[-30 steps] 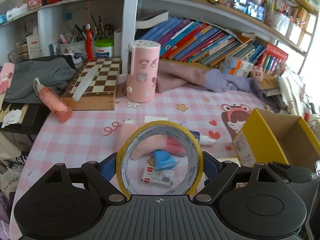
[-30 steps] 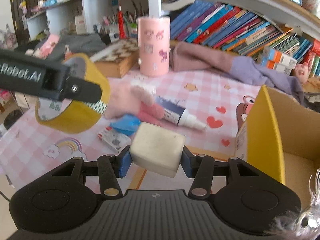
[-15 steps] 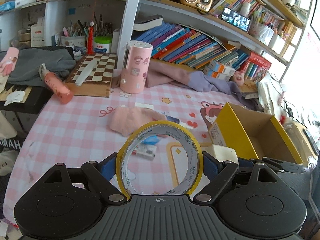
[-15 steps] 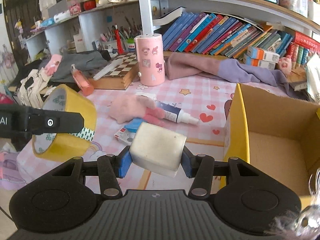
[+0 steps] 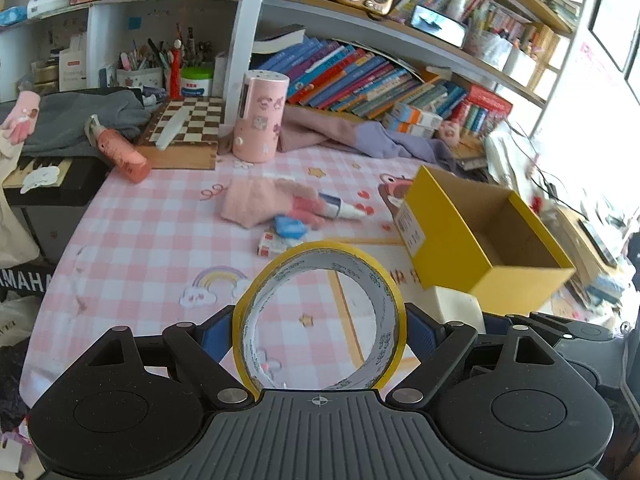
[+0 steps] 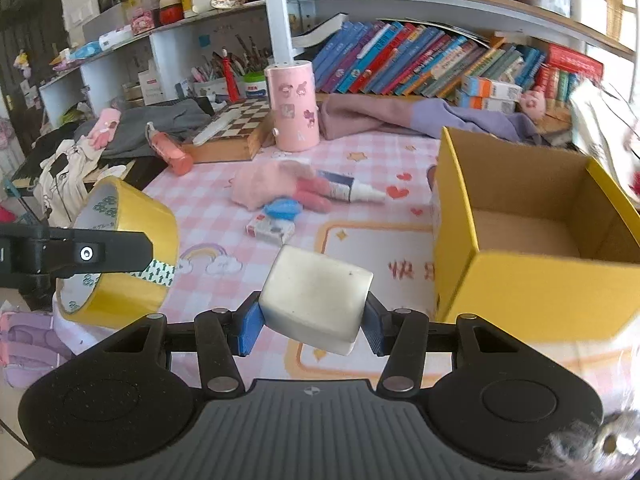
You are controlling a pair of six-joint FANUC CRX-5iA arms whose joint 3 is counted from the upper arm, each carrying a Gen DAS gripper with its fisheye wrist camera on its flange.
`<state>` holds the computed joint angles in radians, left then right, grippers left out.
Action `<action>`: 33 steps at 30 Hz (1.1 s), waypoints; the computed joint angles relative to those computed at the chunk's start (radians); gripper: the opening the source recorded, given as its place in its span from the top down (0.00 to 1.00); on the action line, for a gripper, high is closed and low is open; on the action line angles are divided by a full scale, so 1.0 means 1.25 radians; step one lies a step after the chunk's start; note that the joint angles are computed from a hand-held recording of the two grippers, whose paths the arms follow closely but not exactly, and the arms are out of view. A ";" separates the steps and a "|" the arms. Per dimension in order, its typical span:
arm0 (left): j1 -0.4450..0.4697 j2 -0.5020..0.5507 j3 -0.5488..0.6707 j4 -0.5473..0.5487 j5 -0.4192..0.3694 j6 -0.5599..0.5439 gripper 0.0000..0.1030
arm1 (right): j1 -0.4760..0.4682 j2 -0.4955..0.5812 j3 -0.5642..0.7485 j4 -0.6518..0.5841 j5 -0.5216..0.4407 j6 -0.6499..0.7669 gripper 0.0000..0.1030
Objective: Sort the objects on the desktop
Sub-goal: 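Carry the tape roll and white eraser with both tools over the yellow box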
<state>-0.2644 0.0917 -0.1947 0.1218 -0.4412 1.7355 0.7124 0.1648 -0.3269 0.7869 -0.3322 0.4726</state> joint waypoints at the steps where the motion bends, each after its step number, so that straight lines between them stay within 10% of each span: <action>1: 0.000 -0.009 -0.013 0.011 0.004 -0.012 0.15 | 0.004 -0.010 -0.015 0.021 -0.004 -0.030 0.53; 33: -0.072 -0.029 -0.186 0.508 0.065 -0.566 0.15 | 0.120 -0.183 -0.211 0.144 -0.289 -0.396 0.53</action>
